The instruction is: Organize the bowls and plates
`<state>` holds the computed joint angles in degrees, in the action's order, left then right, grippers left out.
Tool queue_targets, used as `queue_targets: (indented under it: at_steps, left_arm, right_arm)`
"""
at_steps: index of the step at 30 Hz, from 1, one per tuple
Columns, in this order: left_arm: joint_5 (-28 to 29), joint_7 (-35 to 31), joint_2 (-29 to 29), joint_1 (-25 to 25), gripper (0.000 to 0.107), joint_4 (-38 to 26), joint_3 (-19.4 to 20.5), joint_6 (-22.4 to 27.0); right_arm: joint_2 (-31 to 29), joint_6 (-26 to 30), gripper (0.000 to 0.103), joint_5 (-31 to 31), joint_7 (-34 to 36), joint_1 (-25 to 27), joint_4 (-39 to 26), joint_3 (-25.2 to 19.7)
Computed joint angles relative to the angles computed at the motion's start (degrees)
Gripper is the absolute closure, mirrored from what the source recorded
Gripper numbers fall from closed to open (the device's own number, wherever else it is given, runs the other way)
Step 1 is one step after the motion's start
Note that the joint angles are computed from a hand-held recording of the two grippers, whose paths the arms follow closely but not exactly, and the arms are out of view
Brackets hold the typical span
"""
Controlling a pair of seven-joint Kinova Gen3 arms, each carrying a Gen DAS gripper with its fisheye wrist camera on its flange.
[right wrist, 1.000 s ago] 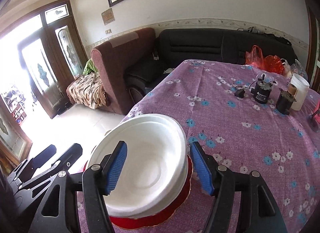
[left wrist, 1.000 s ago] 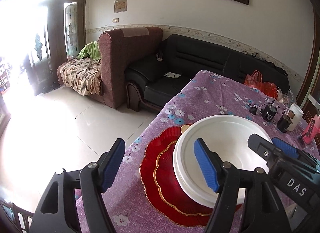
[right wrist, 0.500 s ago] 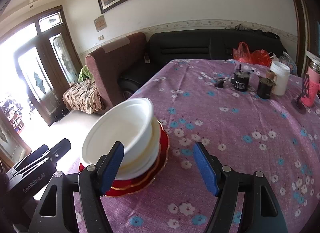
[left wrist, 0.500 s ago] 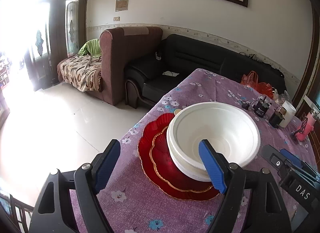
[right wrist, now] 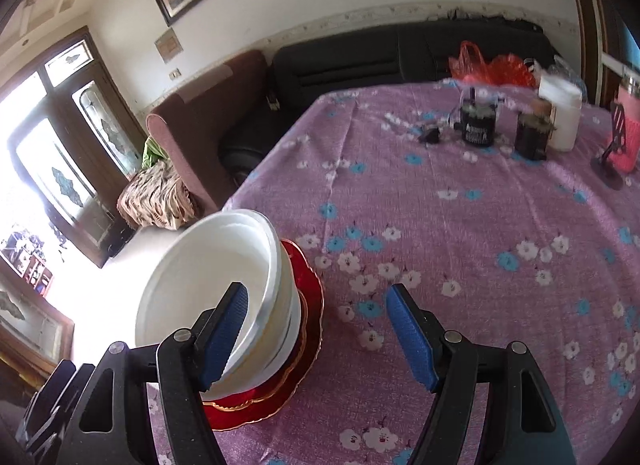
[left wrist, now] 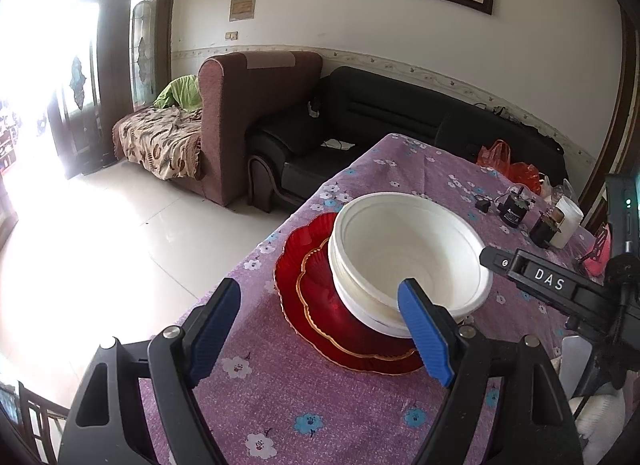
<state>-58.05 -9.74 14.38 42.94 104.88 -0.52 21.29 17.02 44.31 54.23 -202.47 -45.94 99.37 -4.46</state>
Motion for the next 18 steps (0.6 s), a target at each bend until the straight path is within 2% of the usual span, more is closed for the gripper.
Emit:
queue_targets:
  at_steps: [3, 5, 9, 10, 12, 15, 17, 18]
  left_arm:
    - [-5.22, 5.34, 0.31, -2.5, 0.027, 0.39, 3.79, 1.05]
    - [-9.67, 9.97, 0.37, -3.99, 0.027, 1.17, 5.86, 0.98]
    - [-18.91, 19.29, 0.24, -11.04, 0.027, 2.77, 15.17, 2.98]
    - [-21.03, 21.62, 0.05, -11.61, 0.027, 3.19, 16.43, 3.96]
    - [-24.55, 26.28, -0.69, -9.55, 0.027, 4.08, 16.46, 7.83]
    - [-29.7, 33.27, -2.31, -1.63, 0.026, 6.04, 12.3, 14.8]
    - [-32.87, 37.93, -3.59, 3.68, 0.013, 7.78, 9.93, 19.46]
    - [-34.36, 40.26, -4.01, 6.33, 0.011, 8.65, 8.66, 21.79]
  right_arm:
    - [-0.25, -3.88, 0.026, -0.33, -2.41, 1.03, 2.01, 0.38]
    - [-0.92, -4.41, 0.026, 0.9, -3.77, 0.59, 2.97, 0.74]
    - [-3.23, -0.96, 0.026, 5.62, -8.56, -1.53, 4.57, -0.02]
    - [-3.98, 0.5, 0.026, 7.24, -10.21, -2.25, 5.17, -0.75]
    - [-4.99, 4.13, 0.026, 9.28, -12.14, -3.49, 5.63, -2.75]
    - [-5.47, 10.54, 0.025, 11.71, -14.78, -5.96, 6.24, -6.1]
    - [-5.13, 14.61, 0.025, 12.79, -15.82, -7.74, 6.42, -8.01]
    - [-4.71, 16.84, 0.024, 13.16, -16.07, -8.76, 6.34, -8.79]
